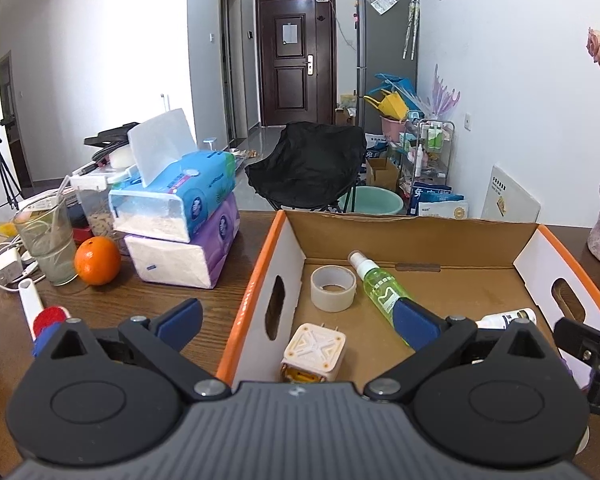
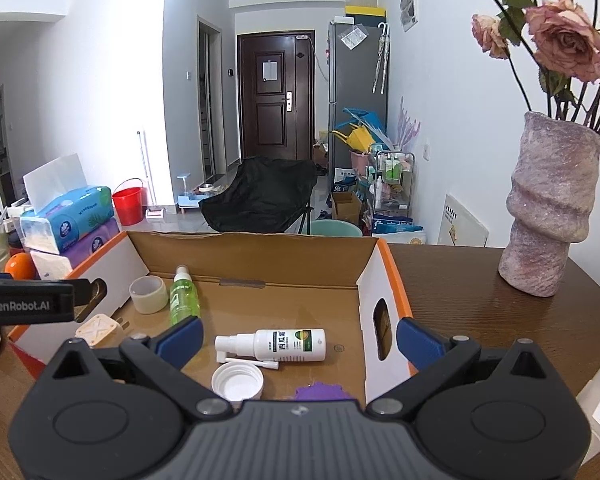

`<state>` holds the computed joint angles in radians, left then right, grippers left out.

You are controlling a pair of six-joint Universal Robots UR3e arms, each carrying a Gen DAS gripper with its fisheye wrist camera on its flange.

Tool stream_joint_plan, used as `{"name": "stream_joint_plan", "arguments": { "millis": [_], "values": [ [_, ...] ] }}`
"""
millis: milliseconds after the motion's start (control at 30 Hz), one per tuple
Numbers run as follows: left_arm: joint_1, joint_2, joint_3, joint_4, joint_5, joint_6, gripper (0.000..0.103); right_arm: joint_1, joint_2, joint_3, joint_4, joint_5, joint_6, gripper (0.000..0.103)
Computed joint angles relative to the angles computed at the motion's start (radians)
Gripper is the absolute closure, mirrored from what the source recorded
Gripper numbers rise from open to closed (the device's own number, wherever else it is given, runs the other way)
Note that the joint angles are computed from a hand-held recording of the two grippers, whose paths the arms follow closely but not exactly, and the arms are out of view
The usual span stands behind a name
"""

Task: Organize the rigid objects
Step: 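Open both grippers to drop the tape roll and white cap into the box, then withdraw both tools up and away from the cardboard box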

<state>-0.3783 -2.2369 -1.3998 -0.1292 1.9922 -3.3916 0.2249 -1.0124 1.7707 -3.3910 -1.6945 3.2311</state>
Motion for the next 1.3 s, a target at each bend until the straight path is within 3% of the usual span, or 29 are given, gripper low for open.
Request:
{"name": "stream_joint_plan", "arguments": {
  "millis": [733,1300],
  "values": [
    [0.000,0.352,-0.572,0.267,-0.091,0.021,0.000,0.003,-0.272,0.534,-0.318,0.004,-0.112,0.000],
    [-0.012,0.534,-0.912,0.386,-0.032,0.013,0.000,0.027,-0.345,0.775,-0.409,-0.023,-0.086,0.000]
  ]
}}
